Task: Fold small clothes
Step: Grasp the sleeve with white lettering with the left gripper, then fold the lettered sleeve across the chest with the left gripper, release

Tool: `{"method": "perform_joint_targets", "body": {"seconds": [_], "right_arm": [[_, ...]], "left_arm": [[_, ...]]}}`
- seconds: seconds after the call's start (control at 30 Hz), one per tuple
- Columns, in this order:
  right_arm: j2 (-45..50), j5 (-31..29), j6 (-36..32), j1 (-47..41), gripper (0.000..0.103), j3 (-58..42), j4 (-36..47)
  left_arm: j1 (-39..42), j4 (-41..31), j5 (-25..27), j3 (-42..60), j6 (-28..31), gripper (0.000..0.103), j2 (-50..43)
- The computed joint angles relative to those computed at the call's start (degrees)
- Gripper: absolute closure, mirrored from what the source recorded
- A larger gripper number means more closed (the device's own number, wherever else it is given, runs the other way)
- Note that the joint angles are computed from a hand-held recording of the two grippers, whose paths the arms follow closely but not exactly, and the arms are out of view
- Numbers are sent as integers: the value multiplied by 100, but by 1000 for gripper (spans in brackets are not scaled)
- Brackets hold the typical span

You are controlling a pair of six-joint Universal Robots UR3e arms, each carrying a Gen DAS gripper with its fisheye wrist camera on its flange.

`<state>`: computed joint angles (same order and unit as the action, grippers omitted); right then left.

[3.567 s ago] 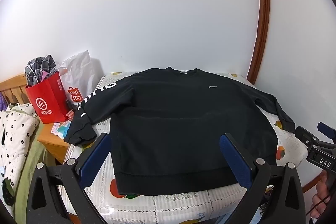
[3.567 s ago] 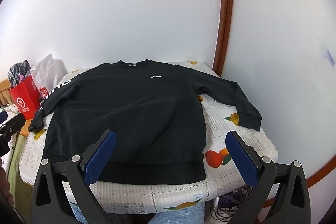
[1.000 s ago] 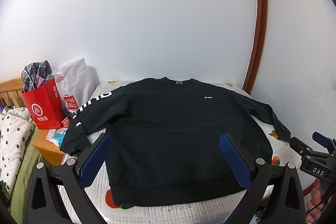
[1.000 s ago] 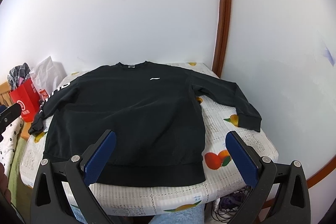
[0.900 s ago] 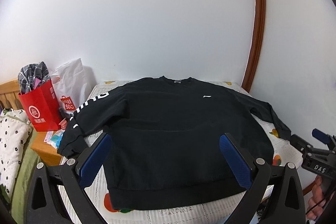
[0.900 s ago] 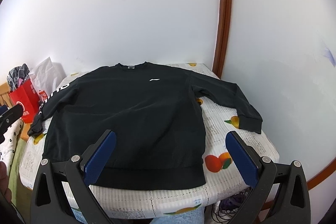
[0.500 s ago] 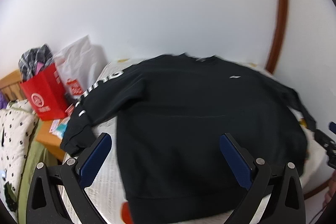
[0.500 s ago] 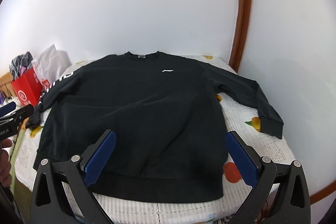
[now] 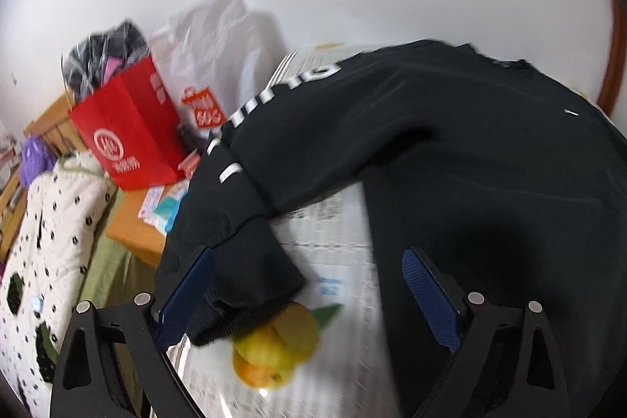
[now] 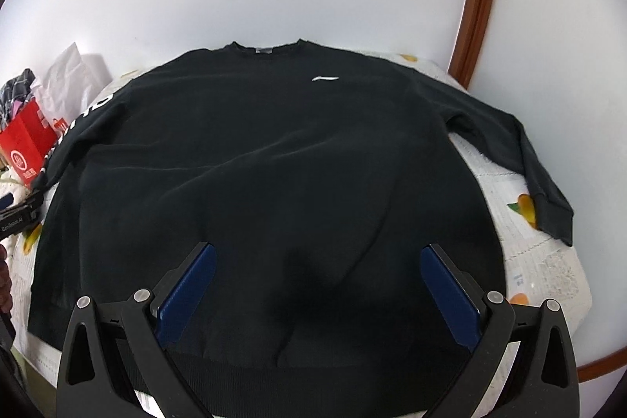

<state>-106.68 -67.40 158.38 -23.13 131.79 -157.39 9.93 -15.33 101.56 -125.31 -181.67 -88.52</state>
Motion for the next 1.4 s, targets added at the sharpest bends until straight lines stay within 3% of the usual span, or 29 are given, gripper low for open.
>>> {"method": "perform_joint_targets", "body": {"seconds": [0.13,0.23,0.27,0.57,0.7,0.93,1.07,1.17,1.4], "right_arm": [[554,-437,252,445,2,-365,-235],[839,-635,354,666,2,-609,-255],[934,-673,372,726,2,-692,-251],[1221,-499,250,766,2,-951,-242],[1218,-192,115,473,2,-993,-163],[1154,447,-111,-256,2,-987,-18],[1056,777,-391,-785,2,-879,155],[1015,984,-576,-1199,2,-777,241],[1174,1274,-923,-1972,2,-660,487]], "left_arm": [[406,216,-230,15,-66,24,-446],[473,548,-43,-4,-121,67,-692],[452,559,45,35,-74,95,-719],[942,-431,-1423,534,-89,97,145],[358,-672,-1409,1281,-235,97,-41],[-907,-1320,-1281,3297,-547,97,-1211],[-1494,-1747,-1462,4538,-755,97,-2024],[-2124,-2162,-1247,5855,-736,97,-2906],[-2861,-3156,-1450,8257,-777,97,-4427]]}}
